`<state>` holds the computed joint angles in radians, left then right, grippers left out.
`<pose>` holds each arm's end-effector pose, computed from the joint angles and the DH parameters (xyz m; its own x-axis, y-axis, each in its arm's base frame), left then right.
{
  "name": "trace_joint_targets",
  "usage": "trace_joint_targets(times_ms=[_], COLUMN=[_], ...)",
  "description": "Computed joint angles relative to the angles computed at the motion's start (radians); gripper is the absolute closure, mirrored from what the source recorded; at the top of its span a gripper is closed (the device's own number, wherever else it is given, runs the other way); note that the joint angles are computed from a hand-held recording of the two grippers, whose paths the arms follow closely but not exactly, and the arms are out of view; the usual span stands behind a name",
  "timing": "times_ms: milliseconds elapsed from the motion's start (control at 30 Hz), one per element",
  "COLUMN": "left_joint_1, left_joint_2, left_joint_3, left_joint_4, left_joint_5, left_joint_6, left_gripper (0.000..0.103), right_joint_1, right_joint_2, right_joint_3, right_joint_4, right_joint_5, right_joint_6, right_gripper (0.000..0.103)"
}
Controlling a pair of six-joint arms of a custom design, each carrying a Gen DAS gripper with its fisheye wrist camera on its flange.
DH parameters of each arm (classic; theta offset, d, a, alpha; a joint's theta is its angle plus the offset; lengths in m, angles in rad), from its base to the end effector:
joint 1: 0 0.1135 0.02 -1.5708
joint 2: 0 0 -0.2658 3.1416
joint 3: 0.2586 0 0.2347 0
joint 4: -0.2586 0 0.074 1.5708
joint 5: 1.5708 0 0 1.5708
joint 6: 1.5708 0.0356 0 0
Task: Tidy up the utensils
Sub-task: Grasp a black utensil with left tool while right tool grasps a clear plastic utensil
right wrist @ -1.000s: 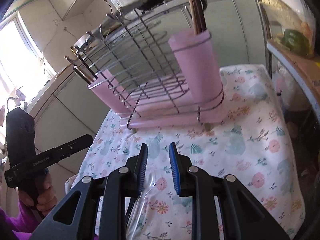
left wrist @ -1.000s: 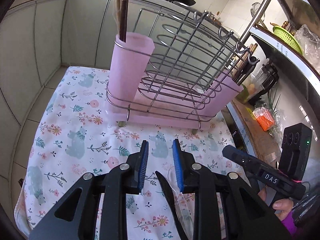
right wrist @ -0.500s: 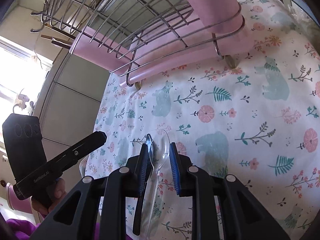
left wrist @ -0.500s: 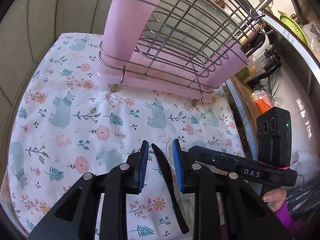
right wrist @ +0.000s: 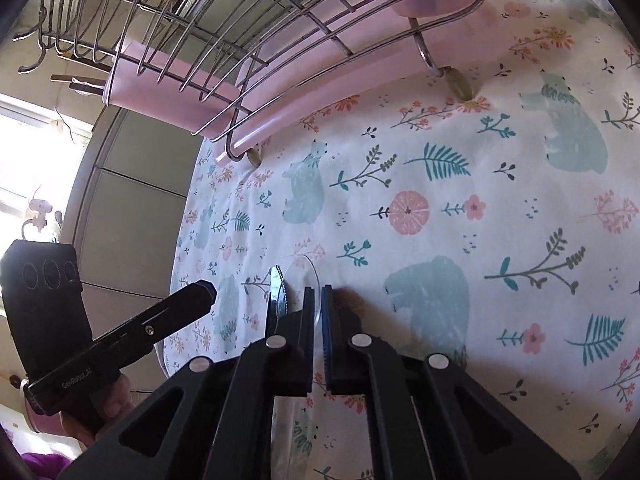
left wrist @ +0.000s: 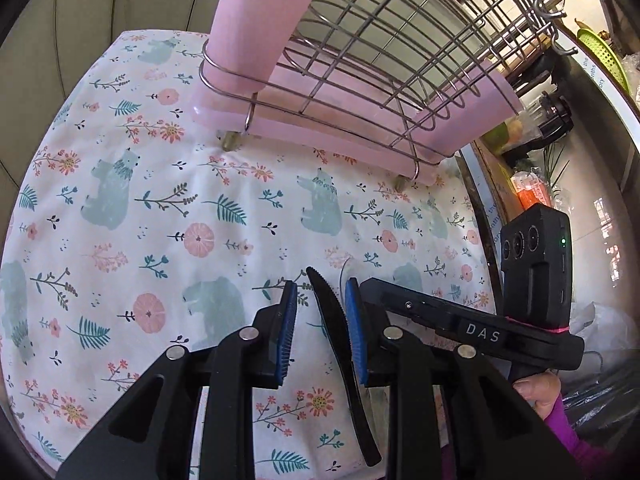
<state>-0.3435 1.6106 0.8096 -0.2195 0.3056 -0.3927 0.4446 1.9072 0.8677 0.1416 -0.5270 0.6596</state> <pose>0.2676 -0.1071 0.1659 -0.9211 -0.0581 -0.3850 0.1265 0.8905 -0.4371 0.2990 0.1623 0.1173 -0.9591 0.1298 -0.2515 -0.0847 0.7162 0.6927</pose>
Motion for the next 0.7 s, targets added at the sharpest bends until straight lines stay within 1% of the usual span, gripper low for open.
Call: trace_joint_targets(times_ms=[233, 400, 700], left_joint_1=[-0.027, -0.057, -0.075], left_joint_2=[0.083, 0.194, 0.323], left_joint_3=[0.101, 0.232, 0.374], left_joint_4=[-0.089, -0.198, -0.306], left_joint_5=[0.019, 0.011, -0.020], left_joint_6=[0.019, 0.027, 0.029], left_gripper=[0.079, 0.079, 0.079], right_joint_1=[-0.040, -0.060, -0.083], right_joint_2=[-0.105, -0.118, -0.125], right_joint_3=[-0.085, -0.112, -0.128], right_joint_4=[0.059, 0.088, 0.099], right_joint_5=[0.076, 0.068, 0.036], right_joint_6=[-0.006, -0.002, -0.002], right_gripper=[0.100, 0.100, 0.100])
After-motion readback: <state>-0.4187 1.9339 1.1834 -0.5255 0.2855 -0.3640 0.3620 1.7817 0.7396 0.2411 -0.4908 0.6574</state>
